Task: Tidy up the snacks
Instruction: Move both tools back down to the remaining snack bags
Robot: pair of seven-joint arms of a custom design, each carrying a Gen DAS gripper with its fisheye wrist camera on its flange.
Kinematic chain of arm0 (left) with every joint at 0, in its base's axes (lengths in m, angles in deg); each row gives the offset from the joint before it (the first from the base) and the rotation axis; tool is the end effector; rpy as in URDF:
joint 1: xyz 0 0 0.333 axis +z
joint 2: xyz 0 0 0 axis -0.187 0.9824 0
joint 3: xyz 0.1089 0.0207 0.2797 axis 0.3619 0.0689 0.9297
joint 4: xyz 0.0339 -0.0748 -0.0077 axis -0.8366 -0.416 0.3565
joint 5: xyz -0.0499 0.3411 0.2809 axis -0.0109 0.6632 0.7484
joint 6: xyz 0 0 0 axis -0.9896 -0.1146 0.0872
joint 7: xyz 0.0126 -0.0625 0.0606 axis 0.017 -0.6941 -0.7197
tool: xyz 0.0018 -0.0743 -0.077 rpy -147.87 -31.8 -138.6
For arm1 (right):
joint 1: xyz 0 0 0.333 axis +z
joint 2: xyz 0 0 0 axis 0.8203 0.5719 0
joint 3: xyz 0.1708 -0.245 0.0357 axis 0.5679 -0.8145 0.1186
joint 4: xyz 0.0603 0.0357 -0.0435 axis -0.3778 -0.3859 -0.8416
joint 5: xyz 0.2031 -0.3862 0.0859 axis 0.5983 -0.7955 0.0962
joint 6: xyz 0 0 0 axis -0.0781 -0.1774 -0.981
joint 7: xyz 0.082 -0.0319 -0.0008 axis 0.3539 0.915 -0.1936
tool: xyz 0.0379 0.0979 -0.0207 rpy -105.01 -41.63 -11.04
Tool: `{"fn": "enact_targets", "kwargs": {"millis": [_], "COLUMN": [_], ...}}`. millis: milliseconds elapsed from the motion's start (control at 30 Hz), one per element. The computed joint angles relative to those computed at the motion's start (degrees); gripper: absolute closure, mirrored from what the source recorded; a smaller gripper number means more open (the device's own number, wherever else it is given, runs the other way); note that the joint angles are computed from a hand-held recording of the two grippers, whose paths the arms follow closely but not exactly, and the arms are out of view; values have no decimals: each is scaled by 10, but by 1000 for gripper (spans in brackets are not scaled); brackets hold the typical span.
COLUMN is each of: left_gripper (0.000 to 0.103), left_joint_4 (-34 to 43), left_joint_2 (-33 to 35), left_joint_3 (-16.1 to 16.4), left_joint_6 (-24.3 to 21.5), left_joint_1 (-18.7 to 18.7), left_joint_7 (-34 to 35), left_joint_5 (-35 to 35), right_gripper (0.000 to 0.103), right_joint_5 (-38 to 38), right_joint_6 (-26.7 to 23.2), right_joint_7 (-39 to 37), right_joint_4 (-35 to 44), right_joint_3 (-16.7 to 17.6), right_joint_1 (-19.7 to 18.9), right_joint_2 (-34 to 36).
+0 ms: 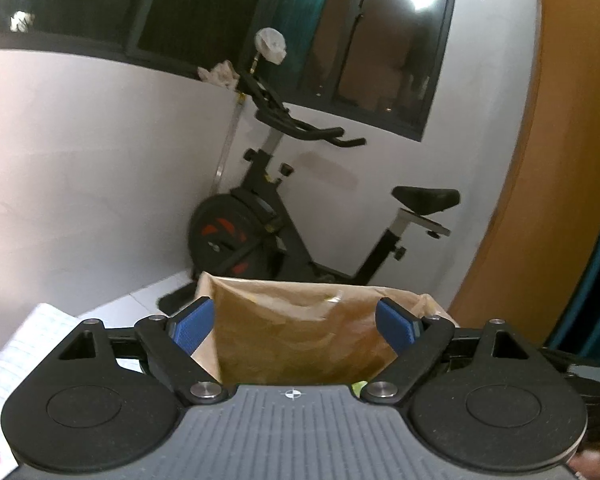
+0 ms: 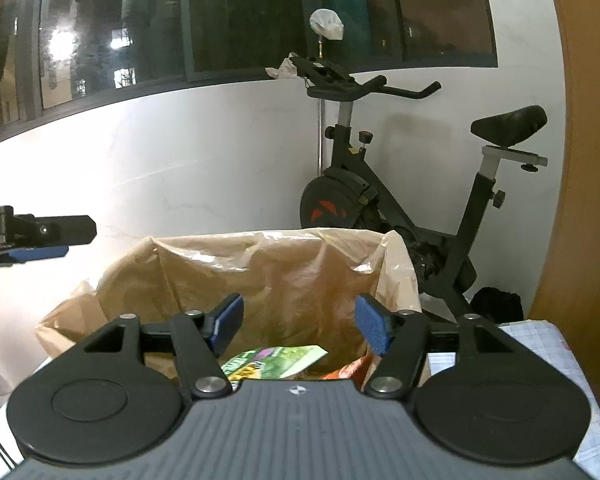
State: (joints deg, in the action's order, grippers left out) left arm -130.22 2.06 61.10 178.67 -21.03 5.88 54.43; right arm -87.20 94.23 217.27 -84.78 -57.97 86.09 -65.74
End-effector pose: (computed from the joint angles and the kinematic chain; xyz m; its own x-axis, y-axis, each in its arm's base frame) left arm 0.6859 -0.3227 0.5392 -0.3589 -0.9088 0.2127 -0.3932 -0.0595 -0.9175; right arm 0.6279 0.4052 0.5415 -0.0197 -0.9876 -0.1555 -0.4203 0.1493 -0.8950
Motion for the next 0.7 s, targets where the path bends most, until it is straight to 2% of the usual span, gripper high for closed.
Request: {"fn": "enact_targets", "kwargs": {"millis": [33,100,233,333,367,400,433,500,533,600,700], "left_gripper": [14,14,11,8,8,8,8,8,8,8,8], "left_joint_4": [-4,-12,-21,-46,-51,-59,-68,-93,-106,-128,-137], "left_joint_2": [-10,-27,-52,-85,-94,-103,-110,-121,-129,-146,-161], "left_joint_3": [31,71,99,157,167,165,146,84,67,73,96], "left_joint_6": [-4,-17,-44,-48,-52,-58,-62,-54,-46,-37,-43], "left_joint_1": [-24,-56,-79,-124,-133,-132,-117,-64,-48,-48,-65], "left_joint_7": [-19,-50,-89,-191,-219,-229,-204,-118,-104,-131,-224], "left_joint_5": [12,39,94,209,245,263,243,150,126,146,253], "right_gripper": [27,24,16,5,4,4,1,0,0,0,0], "right_joint_5": [-7,-21,-41,-61,-74,-81,-81,-73,-77,-85,-97], "right_joint_6": [4,3,2,0,1,2,0,-13,-13,-5,-5], "right_joint_7": [8,20,41,62,73,80,80,82,90,107,138], "right_joint_4": [-7,-20,-42,-62,-70,-76,-82,-92,-99,-116,-142], "right_joint_3": [-1,-1,7,15,17,21,25,35,38,44,54], "right_joint_1": [2,4,1,-3,-4,-6,-8,-11,-12,-16,-22], "right_joint_2": [-7,-19,-43,-63,-70,-76,-81,-91,-97,-110,-129]}}
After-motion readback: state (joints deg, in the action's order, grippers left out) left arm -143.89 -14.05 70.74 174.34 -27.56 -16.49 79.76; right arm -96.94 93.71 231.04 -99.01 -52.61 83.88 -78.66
